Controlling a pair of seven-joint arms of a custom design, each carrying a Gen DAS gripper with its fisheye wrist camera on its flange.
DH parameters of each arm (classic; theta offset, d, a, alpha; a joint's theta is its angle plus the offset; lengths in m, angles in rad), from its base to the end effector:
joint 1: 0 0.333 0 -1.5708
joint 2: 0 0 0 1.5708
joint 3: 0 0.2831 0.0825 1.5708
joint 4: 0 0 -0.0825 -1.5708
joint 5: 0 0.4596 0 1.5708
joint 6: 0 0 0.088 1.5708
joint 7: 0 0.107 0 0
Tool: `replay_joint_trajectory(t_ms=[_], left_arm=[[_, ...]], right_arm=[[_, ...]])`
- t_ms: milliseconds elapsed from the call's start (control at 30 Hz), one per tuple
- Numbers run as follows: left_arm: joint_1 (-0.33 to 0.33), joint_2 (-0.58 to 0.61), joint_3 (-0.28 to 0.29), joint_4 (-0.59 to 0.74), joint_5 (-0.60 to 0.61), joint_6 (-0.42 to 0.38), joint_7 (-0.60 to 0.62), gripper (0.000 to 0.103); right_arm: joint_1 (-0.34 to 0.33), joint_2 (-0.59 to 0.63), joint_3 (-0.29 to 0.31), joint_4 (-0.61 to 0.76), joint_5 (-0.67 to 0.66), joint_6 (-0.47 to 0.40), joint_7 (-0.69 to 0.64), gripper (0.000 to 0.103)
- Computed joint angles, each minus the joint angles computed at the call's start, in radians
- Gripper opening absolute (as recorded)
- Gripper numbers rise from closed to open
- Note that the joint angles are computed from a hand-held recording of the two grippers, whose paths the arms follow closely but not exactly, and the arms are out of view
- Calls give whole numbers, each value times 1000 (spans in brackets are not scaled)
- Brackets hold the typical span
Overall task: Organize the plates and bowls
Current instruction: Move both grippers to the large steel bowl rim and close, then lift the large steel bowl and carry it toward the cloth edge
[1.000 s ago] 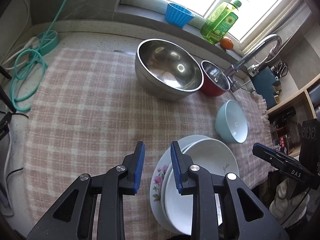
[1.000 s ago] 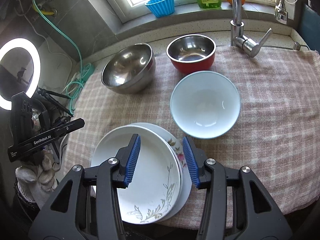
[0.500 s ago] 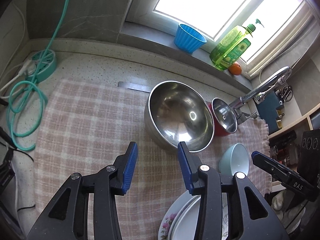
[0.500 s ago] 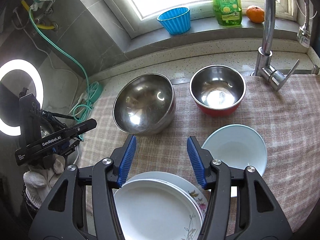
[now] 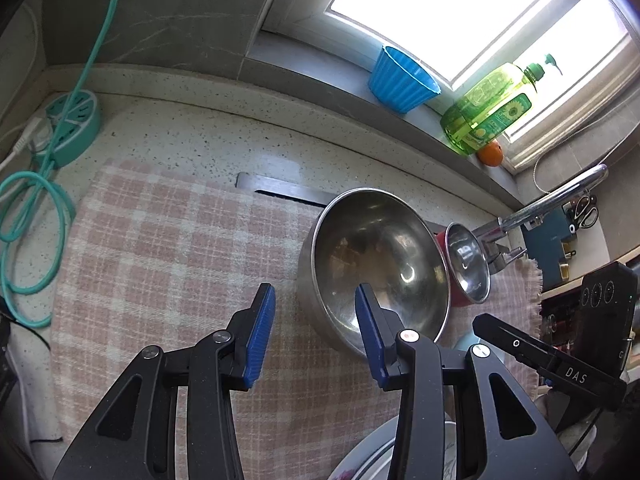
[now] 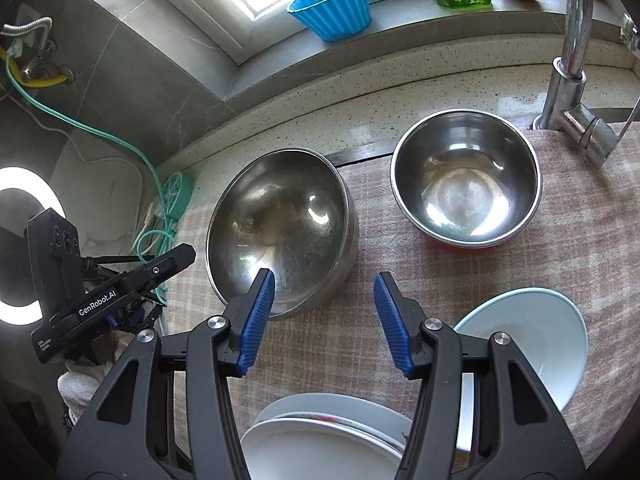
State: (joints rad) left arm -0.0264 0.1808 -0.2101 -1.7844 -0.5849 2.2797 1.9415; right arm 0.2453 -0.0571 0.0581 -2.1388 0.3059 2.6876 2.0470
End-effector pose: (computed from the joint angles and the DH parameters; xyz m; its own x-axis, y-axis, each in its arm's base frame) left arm 0.6847 -0.1725 0.4285 -0.3357 -0.8368 0.4325 -0.9089 0.1672 -0.3820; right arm 0.6136 0.1822 0.4284 -0.2591 -0.8408 -0.4754 -0.8176 0.4530 -0.3556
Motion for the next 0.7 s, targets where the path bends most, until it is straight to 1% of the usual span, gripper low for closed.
replay_joint_trajectory(t_ms=[200, 367, 433, 533, 567, 600, 633, 700], left_arm=[[-2, 43, -6, 40, 25, -14, -20, 40], [5, 74, -16, 68, 31, -30, -31, 40], [9, 83, -21, 76, 25, -37, -30, 37], [11, 89, -26, 82, 32, -45, -19, 36], [11, 90, -27, 82, 33, -45, -14, 33], [12, 93, -28, 86, 33, -51, -10, 25], [13, 95, -29, 88, 32, -56, -8, 21], [13, 98, -30, 90, 34, -57, -6, 19]], right_arm=[[-2, 60, -3, 62, -32, -41, 21, 48], [0, 98, -6, 101, -50, -67, 27, 38], [2, 105, -7, 107, -67, -79, 34, 30], [2, 115, -7, 116, -53, -97, 16, 22], [2, 118, -7, 118, -54, -100, 14, 22], [2, 120, -7, 119, -52, -99, 10, 20], [2, 121, -7, 118, -52, -100, 8, 20], [4, 122, -8, 121, -64, -101, 13, 20]])
